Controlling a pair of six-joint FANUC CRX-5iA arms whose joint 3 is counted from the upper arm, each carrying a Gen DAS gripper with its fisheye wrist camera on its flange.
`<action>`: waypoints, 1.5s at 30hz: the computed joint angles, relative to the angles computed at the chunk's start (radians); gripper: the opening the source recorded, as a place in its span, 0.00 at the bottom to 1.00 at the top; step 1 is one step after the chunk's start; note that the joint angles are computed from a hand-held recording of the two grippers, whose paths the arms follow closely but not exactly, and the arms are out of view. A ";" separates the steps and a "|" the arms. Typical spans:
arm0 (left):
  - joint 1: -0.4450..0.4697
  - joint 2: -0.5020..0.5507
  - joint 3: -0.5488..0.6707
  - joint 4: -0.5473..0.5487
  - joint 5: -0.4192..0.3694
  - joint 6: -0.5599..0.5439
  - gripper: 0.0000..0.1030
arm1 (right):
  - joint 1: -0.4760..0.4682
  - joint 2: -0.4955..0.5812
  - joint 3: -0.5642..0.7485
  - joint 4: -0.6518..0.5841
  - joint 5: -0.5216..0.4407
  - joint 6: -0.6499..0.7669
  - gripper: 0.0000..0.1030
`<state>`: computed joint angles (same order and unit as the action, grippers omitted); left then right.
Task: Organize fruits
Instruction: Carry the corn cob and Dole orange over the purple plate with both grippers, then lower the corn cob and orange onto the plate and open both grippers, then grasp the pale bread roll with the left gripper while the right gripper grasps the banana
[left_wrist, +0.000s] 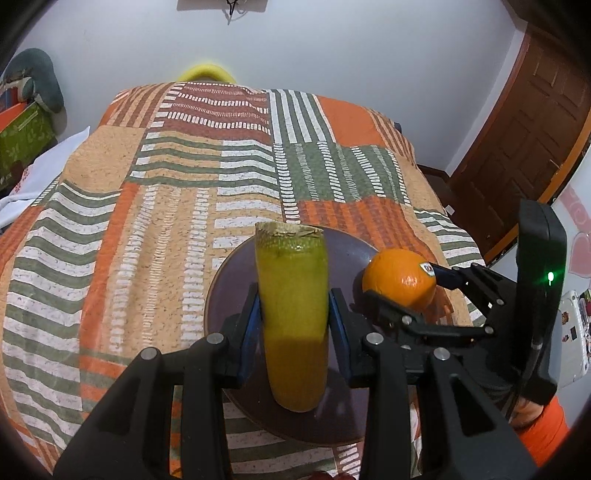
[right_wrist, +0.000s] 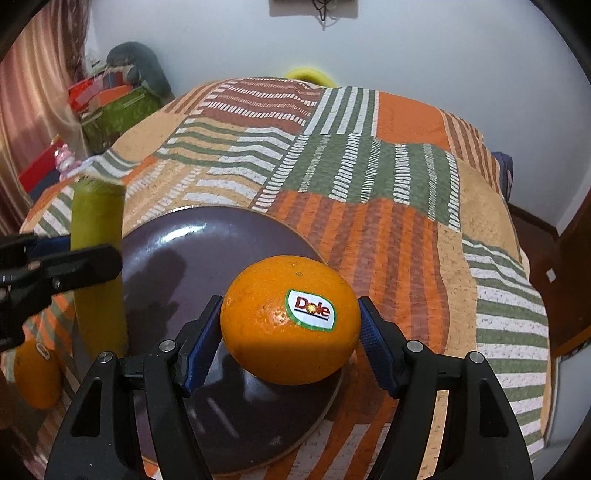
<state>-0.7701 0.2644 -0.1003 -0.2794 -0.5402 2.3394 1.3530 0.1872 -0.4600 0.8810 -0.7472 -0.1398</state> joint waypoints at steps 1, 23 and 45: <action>-0.007 0.002 0.010 -0.024 -0.015 0.025 0.35 | 0.002 -0.006 -0.004 -0.001 0.008 0.011 0.70; -0.188 -0.200 -0.030 -0.262 -0.228 0.267 0.36 | 0.223 -0.145 -0.049 0.095 -0.269 -0.201 0.79; -0.548 -0.326 -0.087 -0.403 -0.441 0.523 0.41 | 0.538 -0.088 0.034 -0.021 -0.547 -0.321 0.80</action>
<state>-1.3179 -0.0615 -0.1868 -0.6827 -0.9815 2.8624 1.8911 0.0990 -0.4259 0.8602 -1.2942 -0.4607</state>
